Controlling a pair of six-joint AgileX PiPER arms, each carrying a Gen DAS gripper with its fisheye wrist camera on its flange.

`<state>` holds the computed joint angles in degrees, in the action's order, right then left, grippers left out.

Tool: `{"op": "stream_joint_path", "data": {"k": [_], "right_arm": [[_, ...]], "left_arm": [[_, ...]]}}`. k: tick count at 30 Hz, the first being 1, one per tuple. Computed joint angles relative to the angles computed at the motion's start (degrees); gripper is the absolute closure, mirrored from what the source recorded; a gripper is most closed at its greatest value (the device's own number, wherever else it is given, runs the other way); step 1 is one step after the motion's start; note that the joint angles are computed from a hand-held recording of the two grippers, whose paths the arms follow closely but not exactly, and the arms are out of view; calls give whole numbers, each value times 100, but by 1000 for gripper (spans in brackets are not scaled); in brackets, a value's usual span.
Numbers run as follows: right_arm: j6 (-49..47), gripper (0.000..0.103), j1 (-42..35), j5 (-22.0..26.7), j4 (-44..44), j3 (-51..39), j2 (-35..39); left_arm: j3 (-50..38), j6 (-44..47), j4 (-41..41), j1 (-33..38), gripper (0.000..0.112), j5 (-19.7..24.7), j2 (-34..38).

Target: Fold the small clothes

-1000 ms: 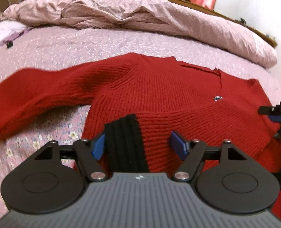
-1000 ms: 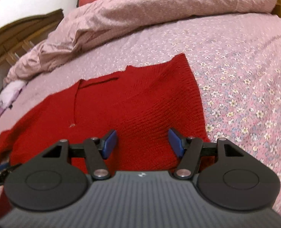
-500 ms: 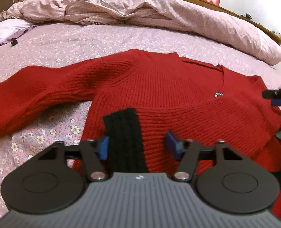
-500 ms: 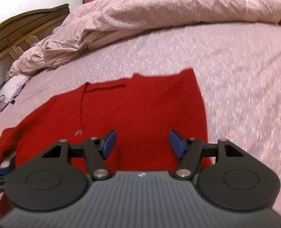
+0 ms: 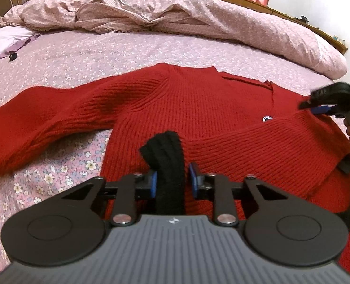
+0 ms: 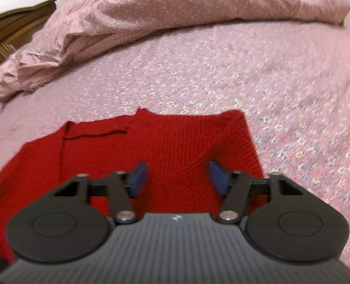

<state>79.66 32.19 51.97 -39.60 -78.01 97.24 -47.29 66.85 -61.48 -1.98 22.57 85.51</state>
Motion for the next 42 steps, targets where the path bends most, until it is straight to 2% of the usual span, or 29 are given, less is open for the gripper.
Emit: {"op": "stream_joint_path", "data": {"k": [1, 2, 3, 5, 7, 12, 15, 17, 19, 21, 24, 25, 27, 30, 31, 32, 34, 37, 40, 41, 42], "right_arm": [[94, 89, 89, 242, -198, -65, 76], [171, 93, 104, 256, -262, -10, 31], [293, 95, 55, 51, -273, 189, -115], [484, 96, 3, -147, -356, 463, -338], [909, 96, 66, -297, -734, 791, -624], [1911, 97, 338, -247, -1779, 1252, -1138], [2242, 100, 331, -153, -2200, 1304, -1257], [2513, 100, 376, 75, -2686, 1353, -1256], [2599, 100, 316, 113, -2901, 1354, -1212], [2538, 100, 133, -197, -2797, 1396, -1222], [2130, 98, -217, -952, -2325, 1514, -1280], [1837, 98, -314, -1039, -2027, 1486, -1265], [1341, 97, -387, -870, -1648, 1355, -1156], [1052, 90, -417, -473, -1515, 1201, -965], [981, 77, -427, -406, -1413, 1207, -958], [845, 54, -487, -435, -1249, 1196, -949], [645, 34, -643, -774, -979, 1300, -1006], [646, 35, -676, -1299, -869, 1595, -1180], [400, 34, -650, -1497, -645, 1631, -1130], [293, 45, -637, -1587, -616, 1646, -1096], [361, 63, -574, -1561, -767, 1661, -1059]], "left_arm": [[-54, -75, 87, 29, 91, 89, 17], [-137, -215, 238, 56, 94, 197, 37], [-214, -358, 382, 73, 95, 275, 55], [-362, -473, 529, 143, 97, 474, 81], [-445, -321, 338, 236, 98, 663, 45], [-845, 21, -87, 113, 99, 524, 53], [-1480, -135, 38, -60, 99, 372, 396], [-2020, -340, 222, -172, 99, 287, 758], [-2664, -937, 703, -281, 99, 271, 1236], [-3295, -1622, 1350, -388, 99, 327, 1730], [-3873, -2416, 2183, -508, 99, 461, 2201], [-3991, -2534, 2305, -512, 99, 517, 2312], [-4085, -2597, 2404, -502, 99, 536, 2435], [-4033, -2425, 2203, -469, 99, 484, 2478], [-3971, -2310, 2090, -455, 99, 452, 2456], [-3925, -2209, 2011, -456, 99, 418, 2434], [-3787, -2028, 1941, -491, 99, 296, 2351], [-3636, -1772, 1869, -559, 99, 145, 2235], [-3604, -1688, 1817, -580, 99, 117, 2186], [-3614, -1639, 1756, -576, 99, 116, 2183], [-3617, -1558, 1659, -570, 99, 102, 2177]]}}
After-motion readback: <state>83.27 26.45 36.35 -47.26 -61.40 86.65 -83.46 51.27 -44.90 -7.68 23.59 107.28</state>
